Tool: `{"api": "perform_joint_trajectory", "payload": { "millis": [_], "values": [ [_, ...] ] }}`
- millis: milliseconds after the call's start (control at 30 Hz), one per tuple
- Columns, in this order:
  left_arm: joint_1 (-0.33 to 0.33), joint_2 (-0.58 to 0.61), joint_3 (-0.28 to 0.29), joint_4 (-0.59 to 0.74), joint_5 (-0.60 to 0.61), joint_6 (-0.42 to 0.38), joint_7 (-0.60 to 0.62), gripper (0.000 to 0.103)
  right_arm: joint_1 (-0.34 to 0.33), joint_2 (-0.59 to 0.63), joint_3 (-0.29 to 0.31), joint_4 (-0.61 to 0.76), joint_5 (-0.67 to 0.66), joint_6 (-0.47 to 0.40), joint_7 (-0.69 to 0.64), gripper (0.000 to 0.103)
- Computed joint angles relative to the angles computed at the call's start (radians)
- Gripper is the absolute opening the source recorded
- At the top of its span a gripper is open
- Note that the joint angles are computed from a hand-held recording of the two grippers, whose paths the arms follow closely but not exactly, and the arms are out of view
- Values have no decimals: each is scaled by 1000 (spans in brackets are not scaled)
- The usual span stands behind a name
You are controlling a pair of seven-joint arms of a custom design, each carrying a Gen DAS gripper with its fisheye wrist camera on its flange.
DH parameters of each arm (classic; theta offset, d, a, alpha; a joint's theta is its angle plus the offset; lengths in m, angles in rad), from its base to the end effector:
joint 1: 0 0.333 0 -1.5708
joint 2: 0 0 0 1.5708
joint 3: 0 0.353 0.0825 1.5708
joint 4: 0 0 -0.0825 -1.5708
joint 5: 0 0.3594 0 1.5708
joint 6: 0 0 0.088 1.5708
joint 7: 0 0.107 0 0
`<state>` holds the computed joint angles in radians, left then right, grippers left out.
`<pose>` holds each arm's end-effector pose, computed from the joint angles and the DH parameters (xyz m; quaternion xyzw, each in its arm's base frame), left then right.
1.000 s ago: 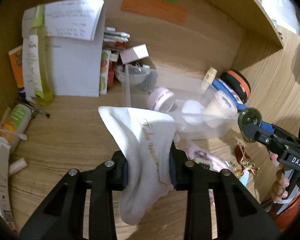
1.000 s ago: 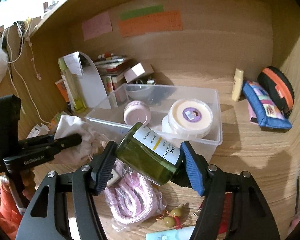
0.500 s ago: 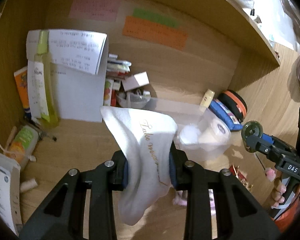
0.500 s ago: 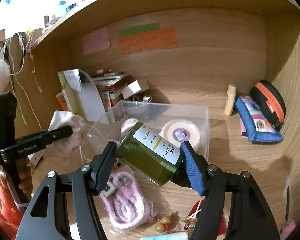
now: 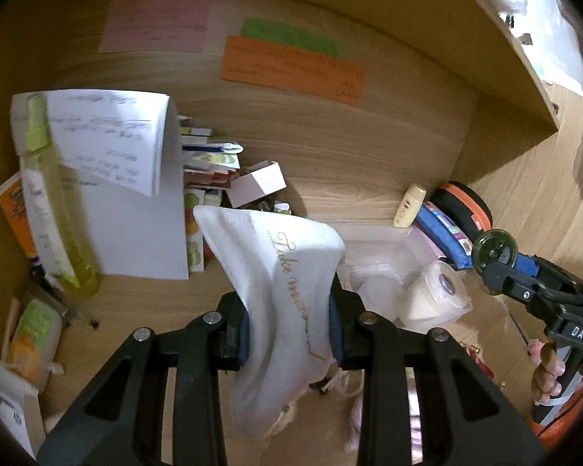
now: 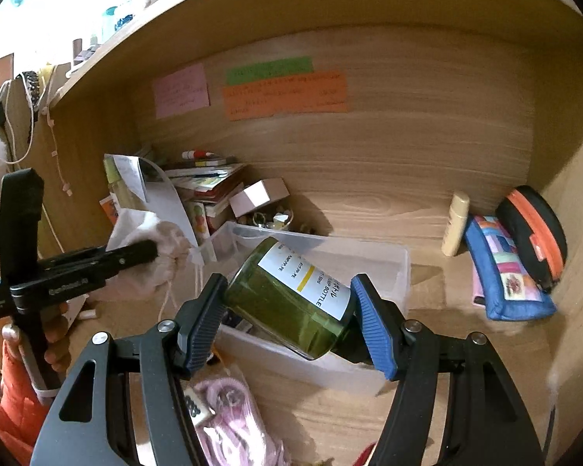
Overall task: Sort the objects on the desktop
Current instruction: 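Lower the cloth bag and green bottle into the clear box and release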
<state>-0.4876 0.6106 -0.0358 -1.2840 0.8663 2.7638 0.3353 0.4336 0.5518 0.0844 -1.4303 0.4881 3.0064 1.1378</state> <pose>0.6560 -0.4055 0.5236 -0.6347 0.6008 -0.4105 0.2601 0.6780 0.3261 0.5336 -0.7372 0.4548 -0.2008 0.4576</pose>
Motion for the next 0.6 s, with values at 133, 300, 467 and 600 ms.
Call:
{"api": "perform_joint_trajectory", "payload": {
  "millis": [133,300,467,600],
  "values": [
    [29,62,-48,89,-84,-45,121,31,12,58,-13,91,-23,-66,25,62],
    [31,112,-61,145,-165,-64,227,31,24,126,-19,195,-60,-141,45,62],
    [37,109,-56,123,-196,-28,251,31,64,173,-66,258,-129,-146,87,62],
    [68,134,-97,140,-266,-36,311,33,57,205,-47,320,-142,-175,76,62]
  ]
}}
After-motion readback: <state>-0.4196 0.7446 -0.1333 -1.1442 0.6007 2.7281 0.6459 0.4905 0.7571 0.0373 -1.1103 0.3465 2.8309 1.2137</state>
